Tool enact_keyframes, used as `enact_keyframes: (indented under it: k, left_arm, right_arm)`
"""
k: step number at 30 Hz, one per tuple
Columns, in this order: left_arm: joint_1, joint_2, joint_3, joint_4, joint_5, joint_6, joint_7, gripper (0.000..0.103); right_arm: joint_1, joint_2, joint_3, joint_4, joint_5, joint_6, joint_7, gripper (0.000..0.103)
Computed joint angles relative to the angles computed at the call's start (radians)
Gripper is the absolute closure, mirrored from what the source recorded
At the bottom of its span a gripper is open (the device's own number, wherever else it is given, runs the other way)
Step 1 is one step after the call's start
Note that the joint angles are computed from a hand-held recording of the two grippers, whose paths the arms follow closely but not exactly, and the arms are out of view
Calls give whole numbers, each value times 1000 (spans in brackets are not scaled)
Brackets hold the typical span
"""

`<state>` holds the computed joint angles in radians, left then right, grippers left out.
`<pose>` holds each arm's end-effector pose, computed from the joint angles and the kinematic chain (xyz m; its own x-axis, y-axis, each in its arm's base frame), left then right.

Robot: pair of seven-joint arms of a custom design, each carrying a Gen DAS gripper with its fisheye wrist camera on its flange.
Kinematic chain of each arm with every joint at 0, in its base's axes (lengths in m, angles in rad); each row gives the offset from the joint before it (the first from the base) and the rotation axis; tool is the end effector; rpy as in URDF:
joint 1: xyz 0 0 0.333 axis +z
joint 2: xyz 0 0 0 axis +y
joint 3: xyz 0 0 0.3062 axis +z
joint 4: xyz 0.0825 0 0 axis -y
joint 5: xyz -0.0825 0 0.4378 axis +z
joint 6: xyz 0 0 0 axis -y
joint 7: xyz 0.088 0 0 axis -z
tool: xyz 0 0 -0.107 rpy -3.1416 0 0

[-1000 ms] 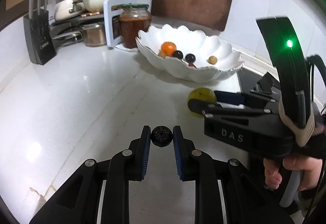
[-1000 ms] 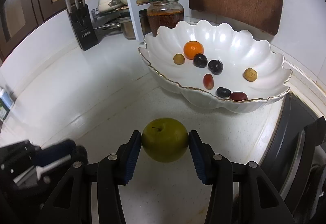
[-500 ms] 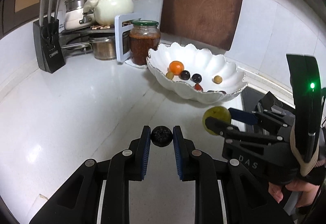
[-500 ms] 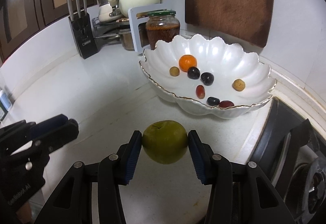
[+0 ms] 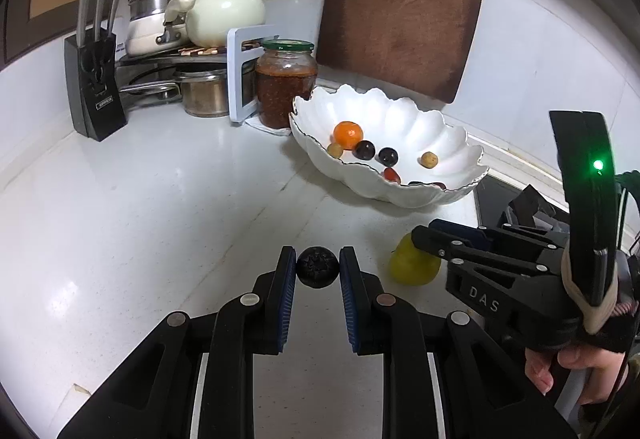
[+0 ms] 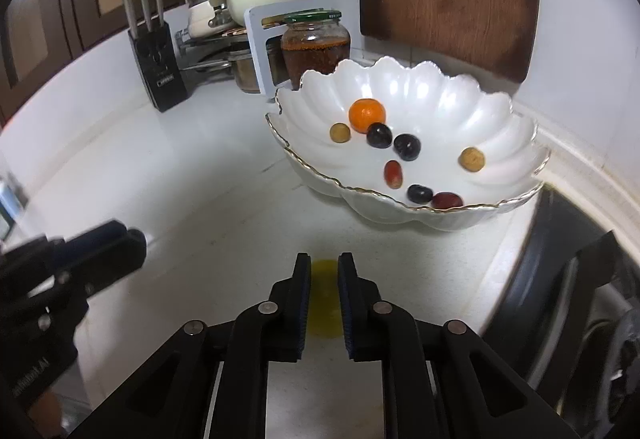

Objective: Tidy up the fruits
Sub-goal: 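Lift the green apple with the right gripper and carry it toward the bowl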

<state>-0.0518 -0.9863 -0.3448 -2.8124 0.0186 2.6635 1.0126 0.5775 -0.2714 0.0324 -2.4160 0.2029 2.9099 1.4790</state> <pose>0.3537 -0.1452 0.5153 0.1233 -0.9861 0.1116 -0.6483 -0.1652 -0.7432 0.4550 0.3035 0.4645 0.5326 -0.8407 -0.0979 -0.6455 -0.3286 -0.6894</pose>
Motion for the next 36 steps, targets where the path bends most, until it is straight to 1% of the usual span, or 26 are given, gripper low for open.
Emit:
enact_keyframes:
  k: [1,2,3,5,6,8,10,12,15,20,25,29,36]
  left_arm:
    - [1,-2,-1,-1,1,0,-1,80]
    - [4,-4,-3,-2,3,-1,-2,80]
    - [7,-3,-6,-1,6,1,-4,80]
    - [7,-5,-3,-4,9,1,-2,80]
    - [5,-6,1,-6,7,1,0,80]
    - [14,-7,-4,-7,11,-6,-5,80]
    - [20,-10,-5,-9,14,-14,-10,80]
    - [23,-9,-1,-9,17,-20,-8,80]
    - [21,-3,5,-8,19,-21,-1,80]
    - [11,11,22,-5,12,-10,24,80]
    - [0,28,45,4,-2,13,68,80]
    - [-11,48,67,17,-21,40,122,80]
    - [-37,112,121,63,-72,91,252,80]
  right_arm:
    - [-6,5,4,7,-7,-12,8,62]
    - [-11,10,10,12,-14,-24,18,54]
    - [-1,16,2,15,5,-35,5,51]
    - [43,22,-32,16,95,-50,-74,51]
    - [48,28,-31,21,118,-69,-92,51]
    - [34,45,-11,31,129,-99,-93,52]
    - [27,49,4,24,156,-88,-96,53]
    - [5,43,29,14,125,-73,-65,53]
    - [-7,35,46,2,82,-61,-36,53]
    - [2,10,39,-16,78,-50,-12,53]
    - [-16,-22,50,-33,12,-28,83,53]
    - [-41,-49,67,-43,-62,-10,187,53]
    - [-119,-83,122,-43,-240,13,416,53]
